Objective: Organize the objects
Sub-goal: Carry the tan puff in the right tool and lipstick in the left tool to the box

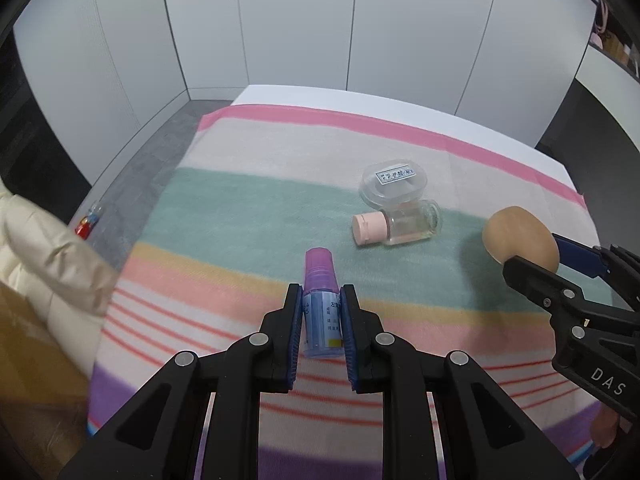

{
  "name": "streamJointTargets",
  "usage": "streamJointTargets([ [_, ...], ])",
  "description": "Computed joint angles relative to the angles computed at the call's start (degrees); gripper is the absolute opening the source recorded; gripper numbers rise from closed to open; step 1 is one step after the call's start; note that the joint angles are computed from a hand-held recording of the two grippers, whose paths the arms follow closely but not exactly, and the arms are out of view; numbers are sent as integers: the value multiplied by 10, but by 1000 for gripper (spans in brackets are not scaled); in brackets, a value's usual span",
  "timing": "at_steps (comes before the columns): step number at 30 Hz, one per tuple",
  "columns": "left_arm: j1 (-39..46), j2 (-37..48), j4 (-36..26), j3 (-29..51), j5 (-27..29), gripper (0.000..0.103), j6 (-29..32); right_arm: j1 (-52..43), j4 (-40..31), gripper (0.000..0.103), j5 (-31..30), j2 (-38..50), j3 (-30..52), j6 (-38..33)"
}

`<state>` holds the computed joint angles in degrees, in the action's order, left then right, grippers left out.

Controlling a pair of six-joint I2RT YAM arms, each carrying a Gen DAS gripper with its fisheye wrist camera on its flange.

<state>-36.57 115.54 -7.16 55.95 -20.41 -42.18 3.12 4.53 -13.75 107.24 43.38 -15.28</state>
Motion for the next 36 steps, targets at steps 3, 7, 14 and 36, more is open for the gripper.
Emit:
streamJointTargets([
  [3, -14, -38, -22, -17, -3, 19, -16, -1, -21, 60, 2, -38, -15, 2],
  [7, -43, -94, -62, -35, -19, 19, -40, -7, -63, 60, 0, -110, -39, 5],
  [14, -88, -183, -140, -47, -39, 19, -74, -36, -174, 60, -13, -273, -73, 3],
  [36, -331, -415, -471, -13, -173, 19, -305, -206, -650, 60, -110, -673, -20, -123],
])
